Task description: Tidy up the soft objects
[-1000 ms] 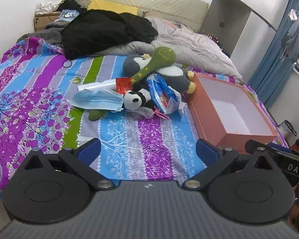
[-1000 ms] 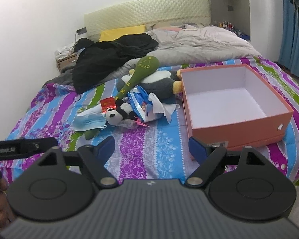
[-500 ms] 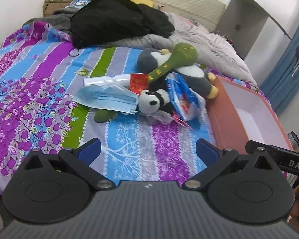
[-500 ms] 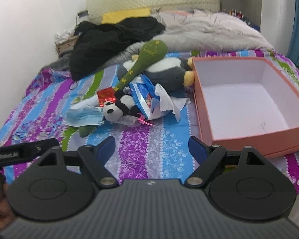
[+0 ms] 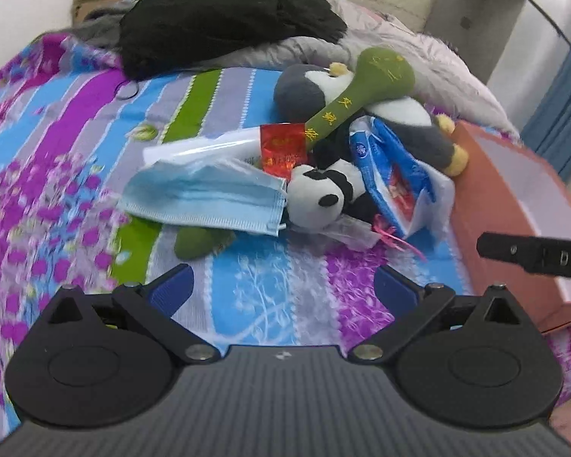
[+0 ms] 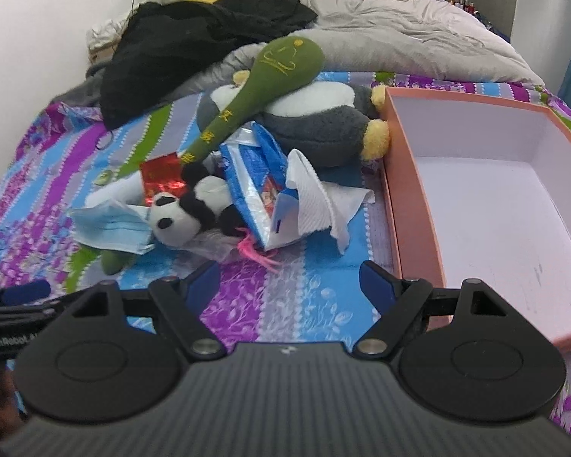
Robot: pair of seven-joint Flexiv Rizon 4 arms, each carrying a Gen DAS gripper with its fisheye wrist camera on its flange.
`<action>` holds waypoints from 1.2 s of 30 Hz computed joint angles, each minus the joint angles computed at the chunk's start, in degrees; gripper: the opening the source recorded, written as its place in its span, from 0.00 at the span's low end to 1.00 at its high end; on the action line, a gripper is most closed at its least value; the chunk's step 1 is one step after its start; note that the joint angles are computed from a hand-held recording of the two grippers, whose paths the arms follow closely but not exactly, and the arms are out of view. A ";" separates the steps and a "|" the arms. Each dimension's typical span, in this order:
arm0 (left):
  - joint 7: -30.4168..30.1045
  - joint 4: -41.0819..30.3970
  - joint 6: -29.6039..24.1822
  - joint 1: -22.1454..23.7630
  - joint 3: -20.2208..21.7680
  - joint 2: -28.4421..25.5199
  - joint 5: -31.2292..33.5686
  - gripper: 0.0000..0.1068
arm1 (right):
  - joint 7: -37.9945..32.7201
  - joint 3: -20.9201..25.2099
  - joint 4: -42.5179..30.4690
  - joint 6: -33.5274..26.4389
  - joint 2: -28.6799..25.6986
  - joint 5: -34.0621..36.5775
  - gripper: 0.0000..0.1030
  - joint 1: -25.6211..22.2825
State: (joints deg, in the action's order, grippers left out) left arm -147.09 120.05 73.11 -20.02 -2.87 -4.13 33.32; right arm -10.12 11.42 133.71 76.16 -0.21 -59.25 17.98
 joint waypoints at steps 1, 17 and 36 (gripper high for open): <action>0.74 -0.77 0.06 0.25 -0.08 -1.12 0.27 0.95 | -0.23 -0.28 -0.64 -0.16 -1.01 -0.33 0.75 0.00; 11.12 -16.18 -8.69 -7.48 6.61 -15.43 13.96 0.84 | -7.03 -5.58 -7.85 -4.97 -11.92 -1.48 0.45 3.67; 7.00 -14.03 -6.05 -8.46 8.23 -12.45 14.57 0.03 | -3.78 -5.49 -6.48 -4.08 -9.03 -8.65 0.04 2.90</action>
